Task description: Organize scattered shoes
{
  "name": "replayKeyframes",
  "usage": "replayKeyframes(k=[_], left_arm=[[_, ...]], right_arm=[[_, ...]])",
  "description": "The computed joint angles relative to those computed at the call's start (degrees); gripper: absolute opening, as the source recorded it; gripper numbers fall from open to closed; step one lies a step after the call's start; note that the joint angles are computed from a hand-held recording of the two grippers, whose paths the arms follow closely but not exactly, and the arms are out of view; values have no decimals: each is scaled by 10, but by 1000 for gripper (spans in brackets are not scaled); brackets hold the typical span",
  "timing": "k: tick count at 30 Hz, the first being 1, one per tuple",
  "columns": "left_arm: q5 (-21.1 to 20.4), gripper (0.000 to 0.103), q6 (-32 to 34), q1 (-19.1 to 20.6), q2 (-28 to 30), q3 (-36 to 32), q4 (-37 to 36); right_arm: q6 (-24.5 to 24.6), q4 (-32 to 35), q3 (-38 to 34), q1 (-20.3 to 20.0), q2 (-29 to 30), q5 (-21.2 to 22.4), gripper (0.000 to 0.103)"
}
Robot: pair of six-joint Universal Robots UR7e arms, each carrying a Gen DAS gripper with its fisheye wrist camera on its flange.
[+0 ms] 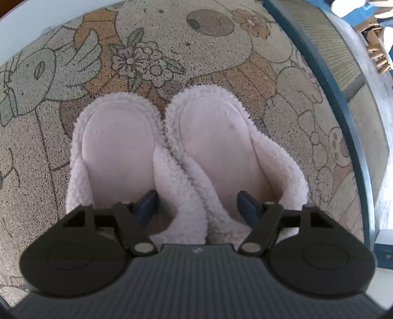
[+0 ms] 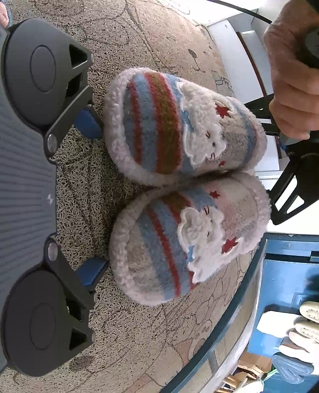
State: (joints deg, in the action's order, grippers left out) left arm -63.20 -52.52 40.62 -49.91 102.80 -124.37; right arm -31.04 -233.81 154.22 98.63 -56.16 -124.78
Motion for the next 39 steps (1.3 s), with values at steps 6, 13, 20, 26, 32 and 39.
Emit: replayKeyframes(k=[6, 13, 20, 26, 32, 39], left_arm=[[4, 37, -12, 2, -1, -13, 26], [2, 37, -15, -5, -13, -15, 33], [-2, 37, 3, -27, -17, -23, 22], [2, 37, 12, -48, -21, -34, 41], [8, 37, 22, -64, -22, -54, 56], [16, 37, 64, -94, -24, -78, 57]], right_arm=[[-4, 26, -7, 14, -13, -11, 103], [11, 36, -11, 37, -22, -21, 103], [23, 58, -13, 76, -62, -61, 103], [38, 84, -11, 104, -94, -87, 103], [43, 110, -20, 129, -126, -106, 103], [49, 102, -37, 170, -142, -152, 103]])
